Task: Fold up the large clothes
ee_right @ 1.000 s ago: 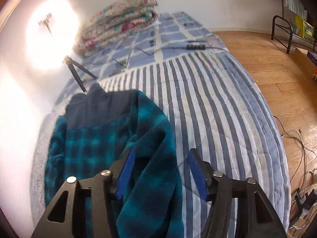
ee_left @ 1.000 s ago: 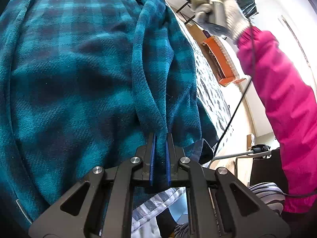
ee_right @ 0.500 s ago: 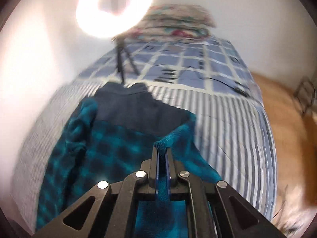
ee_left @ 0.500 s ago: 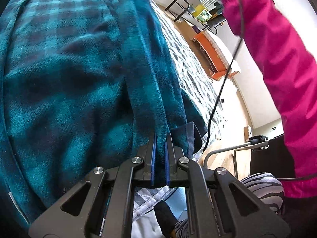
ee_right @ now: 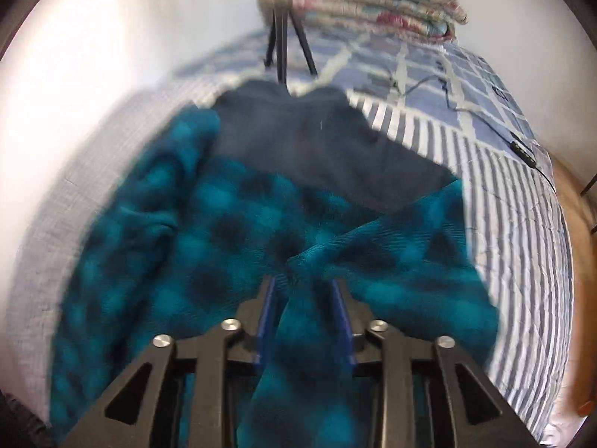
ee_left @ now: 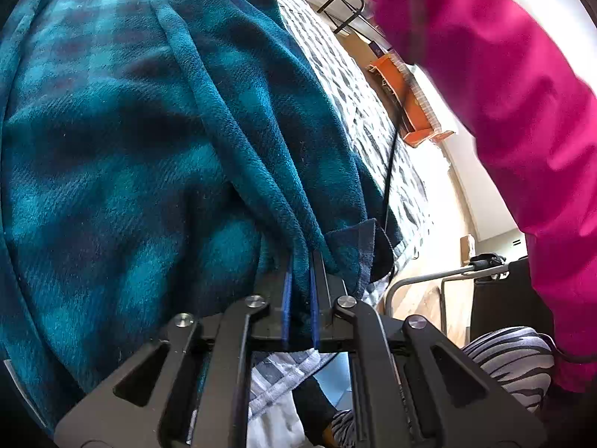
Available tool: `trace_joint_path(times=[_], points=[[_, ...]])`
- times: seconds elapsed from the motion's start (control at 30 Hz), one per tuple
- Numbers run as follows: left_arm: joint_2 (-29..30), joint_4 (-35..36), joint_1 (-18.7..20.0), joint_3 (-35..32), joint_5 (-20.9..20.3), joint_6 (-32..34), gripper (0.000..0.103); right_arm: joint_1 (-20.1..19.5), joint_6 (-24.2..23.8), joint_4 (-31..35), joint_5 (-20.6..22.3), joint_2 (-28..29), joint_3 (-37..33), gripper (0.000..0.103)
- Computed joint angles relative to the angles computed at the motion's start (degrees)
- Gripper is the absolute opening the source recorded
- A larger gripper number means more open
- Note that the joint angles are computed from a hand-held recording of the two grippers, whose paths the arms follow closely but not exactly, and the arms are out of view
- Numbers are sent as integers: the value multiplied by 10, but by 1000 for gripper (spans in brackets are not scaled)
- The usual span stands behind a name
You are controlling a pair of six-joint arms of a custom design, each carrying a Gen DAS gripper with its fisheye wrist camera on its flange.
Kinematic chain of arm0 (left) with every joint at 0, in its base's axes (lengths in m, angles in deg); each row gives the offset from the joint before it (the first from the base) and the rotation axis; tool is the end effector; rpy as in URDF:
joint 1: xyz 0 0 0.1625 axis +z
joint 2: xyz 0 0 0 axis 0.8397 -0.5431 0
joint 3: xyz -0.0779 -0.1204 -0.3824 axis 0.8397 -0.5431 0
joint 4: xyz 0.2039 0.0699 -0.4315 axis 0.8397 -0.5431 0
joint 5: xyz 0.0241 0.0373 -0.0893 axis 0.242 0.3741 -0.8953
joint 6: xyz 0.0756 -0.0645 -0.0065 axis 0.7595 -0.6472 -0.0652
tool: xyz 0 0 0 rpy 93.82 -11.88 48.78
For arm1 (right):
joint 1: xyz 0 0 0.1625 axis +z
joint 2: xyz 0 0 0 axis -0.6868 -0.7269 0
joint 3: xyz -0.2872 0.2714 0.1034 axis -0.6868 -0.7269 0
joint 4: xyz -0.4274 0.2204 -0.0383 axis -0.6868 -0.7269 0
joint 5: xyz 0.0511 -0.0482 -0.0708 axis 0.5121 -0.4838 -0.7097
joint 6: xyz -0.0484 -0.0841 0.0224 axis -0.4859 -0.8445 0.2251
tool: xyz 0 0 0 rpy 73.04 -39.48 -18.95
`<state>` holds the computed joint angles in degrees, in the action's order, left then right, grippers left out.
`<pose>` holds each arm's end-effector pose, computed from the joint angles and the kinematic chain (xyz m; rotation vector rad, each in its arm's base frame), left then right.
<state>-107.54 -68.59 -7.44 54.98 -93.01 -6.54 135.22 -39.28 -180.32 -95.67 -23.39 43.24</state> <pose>-0.3240 -0.6019 -0.0730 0.5182 3.0531 -0.1836 0.1203 -0.8690 0.1828 0.8388 -2.4351 0.3616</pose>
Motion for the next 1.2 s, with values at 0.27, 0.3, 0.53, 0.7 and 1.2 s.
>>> trace_joint_path(times=[0.27,0.3,0.53,0.7,1.2], points=[[-26,-14,3,23,-17,-14,16,-50,66,37,87,-219,186,38],[-29,-17,4,26,-22,-19,17,-59,72,44,96,-245,213,38],[-50,-32,13,46,-40,-40,17,-140,98,106,150,-401,393,38],[-52,-46,18,53,-48,-62,34,-183,120,131,184,-438,451,43],[-24,-50,8,59,-25,-85,10,-160,81,68,136,-476,486,0]])
